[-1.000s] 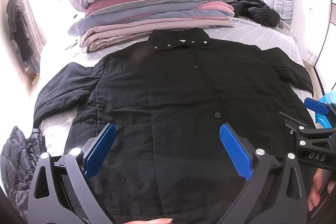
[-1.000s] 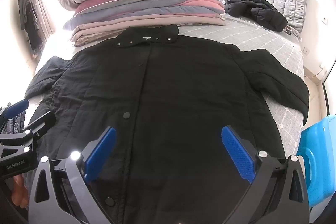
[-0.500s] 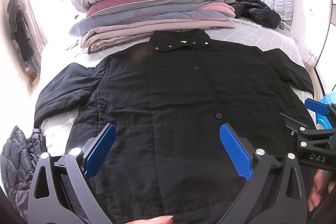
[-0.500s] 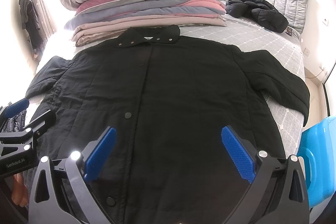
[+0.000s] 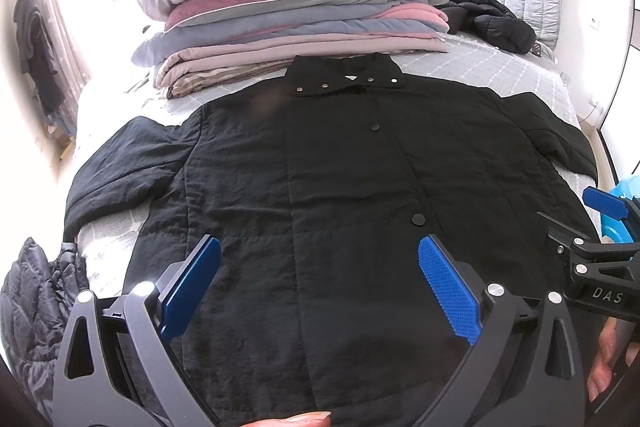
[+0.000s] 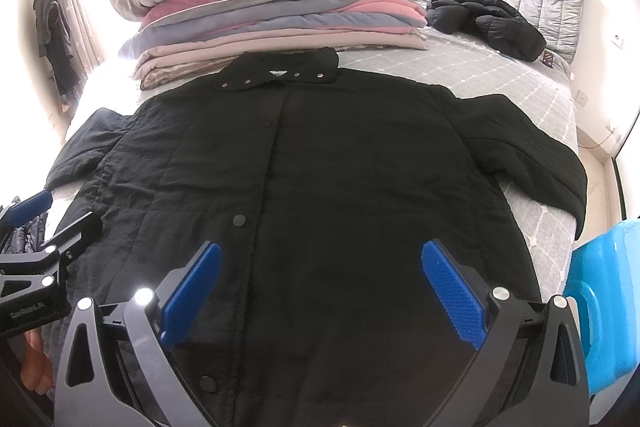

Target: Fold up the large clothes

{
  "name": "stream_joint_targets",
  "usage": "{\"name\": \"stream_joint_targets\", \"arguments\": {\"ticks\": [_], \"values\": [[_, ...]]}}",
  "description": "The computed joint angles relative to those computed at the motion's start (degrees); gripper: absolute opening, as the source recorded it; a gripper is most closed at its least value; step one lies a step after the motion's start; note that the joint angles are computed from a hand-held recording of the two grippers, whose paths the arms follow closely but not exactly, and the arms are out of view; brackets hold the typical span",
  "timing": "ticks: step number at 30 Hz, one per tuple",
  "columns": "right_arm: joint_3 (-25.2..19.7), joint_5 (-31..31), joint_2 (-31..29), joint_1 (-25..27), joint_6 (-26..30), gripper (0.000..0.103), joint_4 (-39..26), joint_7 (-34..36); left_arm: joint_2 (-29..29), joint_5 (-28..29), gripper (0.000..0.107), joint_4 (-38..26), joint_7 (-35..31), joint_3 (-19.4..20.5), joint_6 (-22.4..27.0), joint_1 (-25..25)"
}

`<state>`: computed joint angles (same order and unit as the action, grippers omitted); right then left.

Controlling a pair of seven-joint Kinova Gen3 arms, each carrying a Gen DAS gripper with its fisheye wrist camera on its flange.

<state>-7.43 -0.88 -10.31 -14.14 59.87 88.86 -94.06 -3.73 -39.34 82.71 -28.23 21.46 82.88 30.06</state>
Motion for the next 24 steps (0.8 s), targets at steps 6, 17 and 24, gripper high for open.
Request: {"name": "stream_joint_targets", "arguments": {"ticks": [6, 17, 24], "values": [[-1.33, 3.45, 0.23, 0.16, -0.22, 0.097, 0.28, -3.12, -0.26, 0.62, 0.096, 0.36, 0.24, -0.26, -0.51, -0.32], [-0.89, 3.63, 0.63, -0.28, 0.27, 0.097, 0.12, -3.40, -0.53, 2.45, 0.096, 0.94, 0.76, -0.53, -1.36, -1.49], [-0.94, 3.76, 0.74, -0.35, 0.62, 0.097, -0.15, -3.61, -0.29, 2.67, 0.096, 1.08, 0.92, -0.67, -1.28, -1.56]]}}
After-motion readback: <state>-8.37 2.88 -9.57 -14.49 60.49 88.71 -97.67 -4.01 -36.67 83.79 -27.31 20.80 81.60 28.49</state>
